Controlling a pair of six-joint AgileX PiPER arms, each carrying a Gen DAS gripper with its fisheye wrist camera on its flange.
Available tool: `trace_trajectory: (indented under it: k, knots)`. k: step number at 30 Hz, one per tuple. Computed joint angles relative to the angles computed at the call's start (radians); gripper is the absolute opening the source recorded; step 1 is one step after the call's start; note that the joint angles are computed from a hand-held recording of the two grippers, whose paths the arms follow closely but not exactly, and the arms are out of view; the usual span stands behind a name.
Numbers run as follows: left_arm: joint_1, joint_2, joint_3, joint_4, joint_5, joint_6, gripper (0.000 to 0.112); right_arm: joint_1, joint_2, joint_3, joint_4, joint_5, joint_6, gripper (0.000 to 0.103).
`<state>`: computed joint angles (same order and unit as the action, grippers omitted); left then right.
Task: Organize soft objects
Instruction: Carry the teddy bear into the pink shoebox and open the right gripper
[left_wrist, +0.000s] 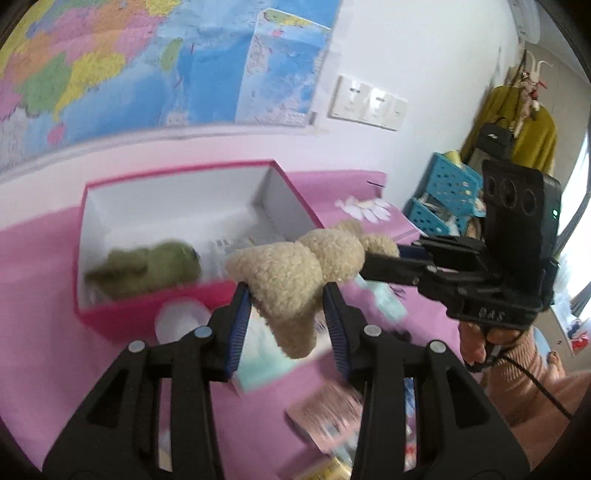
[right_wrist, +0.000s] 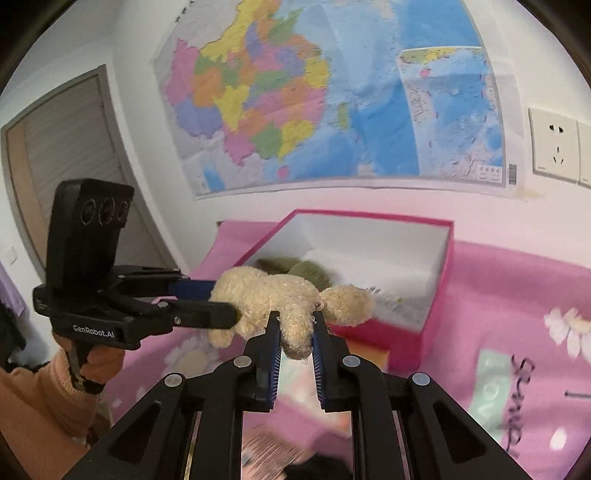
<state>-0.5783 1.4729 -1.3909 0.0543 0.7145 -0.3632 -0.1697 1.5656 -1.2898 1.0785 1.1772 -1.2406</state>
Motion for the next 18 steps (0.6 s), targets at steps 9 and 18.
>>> trace_trajectory:
  k: [9, 18]
  knots:
    - [0.054, 0.23, -0.285, 0.006, 0.138, 0.054, 0.042, 0.061, 0.173, -0.189, -0.061, -0.083, 0.12, 0.015]
    - [0.075, 0.345, -0.39, 0.013, 0.209, 0.026, 0.042, 0.117, 0.276, -0.291, -0.184, -0.162, 0.274, 0.024]
